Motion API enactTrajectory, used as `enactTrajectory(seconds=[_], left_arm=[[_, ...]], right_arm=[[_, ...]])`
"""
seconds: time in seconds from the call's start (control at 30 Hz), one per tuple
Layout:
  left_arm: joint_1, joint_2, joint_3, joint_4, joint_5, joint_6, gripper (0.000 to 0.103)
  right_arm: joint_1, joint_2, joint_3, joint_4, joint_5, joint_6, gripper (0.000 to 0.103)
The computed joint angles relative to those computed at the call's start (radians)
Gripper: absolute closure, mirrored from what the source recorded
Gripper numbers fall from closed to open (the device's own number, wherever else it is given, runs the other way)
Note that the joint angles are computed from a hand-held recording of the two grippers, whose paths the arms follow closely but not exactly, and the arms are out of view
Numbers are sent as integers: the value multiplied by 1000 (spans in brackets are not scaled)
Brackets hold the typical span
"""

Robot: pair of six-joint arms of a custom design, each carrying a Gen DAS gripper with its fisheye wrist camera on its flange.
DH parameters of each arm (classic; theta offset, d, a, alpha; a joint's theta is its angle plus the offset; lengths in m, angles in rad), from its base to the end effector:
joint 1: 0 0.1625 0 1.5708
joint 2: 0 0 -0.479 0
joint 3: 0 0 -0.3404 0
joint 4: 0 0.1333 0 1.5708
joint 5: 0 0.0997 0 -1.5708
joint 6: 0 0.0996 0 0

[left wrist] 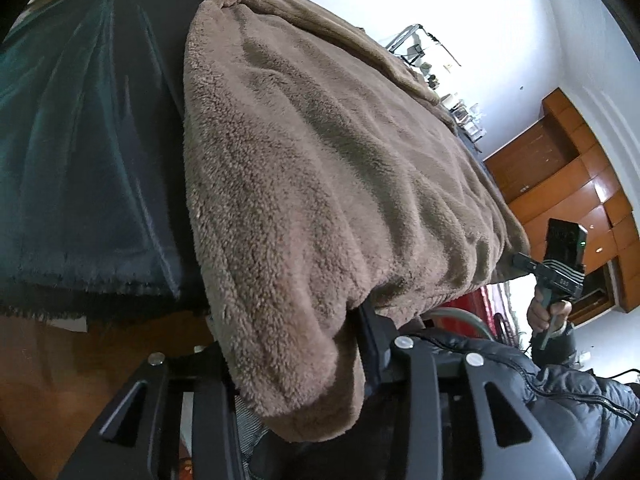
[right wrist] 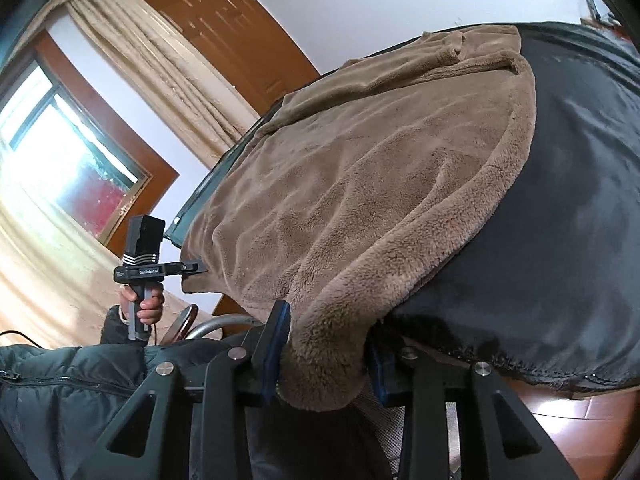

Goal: Fold clothes
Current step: 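Close both grippers on the fleece hem at the bed edge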

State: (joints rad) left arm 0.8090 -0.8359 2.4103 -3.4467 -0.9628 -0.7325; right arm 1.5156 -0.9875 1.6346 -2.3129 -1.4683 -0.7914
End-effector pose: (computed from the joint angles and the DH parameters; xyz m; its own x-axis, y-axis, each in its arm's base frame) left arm -0.1657 -0.4492 0.1290 -0.9694 -0.1321 -0.2070 0.0146 0.8105 -0.5855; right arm 0.1077 -0.6510 0.2679 -0.7375 -0.6753 -0.0041 -0.6683 0.7308 -0.1391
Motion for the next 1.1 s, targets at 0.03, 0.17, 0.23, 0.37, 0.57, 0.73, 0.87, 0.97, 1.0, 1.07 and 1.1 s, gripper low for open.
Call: enactTrajectory(seconds=[0.03, 0.17, 0.23, 0.37, 0.57, 0.73, 0.87, 0.97, 1.0, 1.07, 1.1], left_arm=[[-12, -3, 1, 22, 22, -14, 71], [-51, -26, 10, 96, 81, -79, 86], [-74, -36, 9, 136, 107, -108, 88], [-114, -63, 10, 164, 145, -132, 89], [-172, -106, 16, 110, 221, -107, 89], [-186, -142, 22, 53, 283, -43, 89], [-172, -149, 23, -46, 300, 14, 89], [-173, -143, -2, -73, 325, 52, 89], [-176, -142, -9, -76, 336, 64, 89], [-184, -144, -19, -80, 357, 85, 89], [-185, -144, -29, -83, 366, 102, 89]], right_arm=[[4, -3, 10, -19, -11, -7, 66], [22, -16, 59, -110, -45, -46, 76], [17, -22, 62, -116, -21, -45, 79], [7, -32, 62, -113, 38, -41, 80], [-2, -41, 59, -118, 104, -33, 80], [-7, -34, 45, -130, 145, -11, 80], [-12, -37, 46, -149, 188, -3, 80], [3, -43, 72, -229, 174, -17, 80], [9, -45, 84, -267, 164, -22, 80], [24, -48, 109, -350, 144, -36, 80], [34, -49, 129, -415, 129, -50, 80]])
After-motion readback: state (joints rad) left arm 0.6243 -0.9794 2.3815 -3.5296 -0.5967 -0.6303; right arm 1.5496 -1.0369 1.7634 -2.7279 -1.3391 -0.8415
